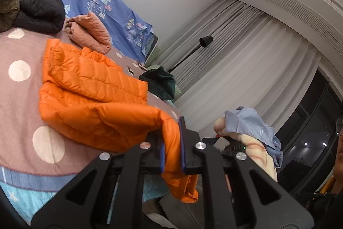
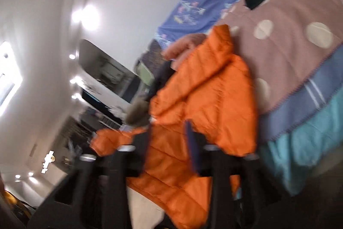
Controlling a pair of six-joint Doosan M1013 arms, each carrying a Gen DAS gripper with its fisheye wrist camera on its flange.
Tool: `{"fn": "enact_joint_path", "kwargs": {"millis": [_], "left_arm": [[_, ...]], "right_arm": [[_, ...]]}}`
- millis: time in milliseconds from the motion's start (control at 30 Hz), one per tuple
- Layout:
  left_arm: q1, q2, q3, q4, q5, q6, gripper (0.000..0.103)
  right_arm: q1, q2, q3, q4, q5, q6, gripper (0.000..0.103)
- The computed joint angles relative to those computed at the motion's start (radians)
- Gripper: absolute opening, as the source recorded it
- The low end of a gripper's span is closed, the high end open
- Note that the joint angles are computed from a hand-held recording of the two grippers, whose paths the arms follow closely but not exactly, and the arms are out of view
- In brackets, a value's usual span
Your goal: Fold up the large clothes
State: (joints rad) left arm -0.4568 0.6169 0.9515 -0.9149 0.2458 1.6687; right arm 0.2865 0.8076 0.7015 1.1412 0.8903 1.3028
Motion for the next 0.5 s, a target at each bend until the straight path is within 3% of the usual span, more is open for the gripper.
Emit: {"fn": "enact_joint_path", "kwargs": {"millis": [167, 300, 400, 433, 467, 500], "left_arm": [[0.007, 0.02, -0.04, -0.033, 0.024, 0.029, 0.01], [0.008, 0.033, -0.067, -0.014, 0.048, 0.019, 0.01], [0.009, 0.035, -0.07, -0.015, 0.055, 0.019, 0.01], [0.008, 0.035, -0.07, 0.005, 0.052, 0.003, 0.01], [0.008, 0.034, -0.069, 0.012, 0.052, -0.002, 0.01], [0.008, 0.033, -0.066, 0.014, 0.051, -0.004, 0.01]], "right_arm": [[-0.018, -0.046, 0.177, 0.075, 0.106, 0.059, 0.066], [-0.021, -0.037, 0.264, 0.356, 0.181, -0.004, 0.066], [-0.002, -0.012, 0.219, 0.276, 0.187, 0.076, 0.065], [0.004, 0.001, 0.198, 0.259, 0.193, 0.1, 0.061], [0.006, 0.016, 0.178, 0.277, 0.214, 0.107, 0.038], [0.009, 0.03, 0.156, 0.28, 0.23, 0.116, 0.027]]}}
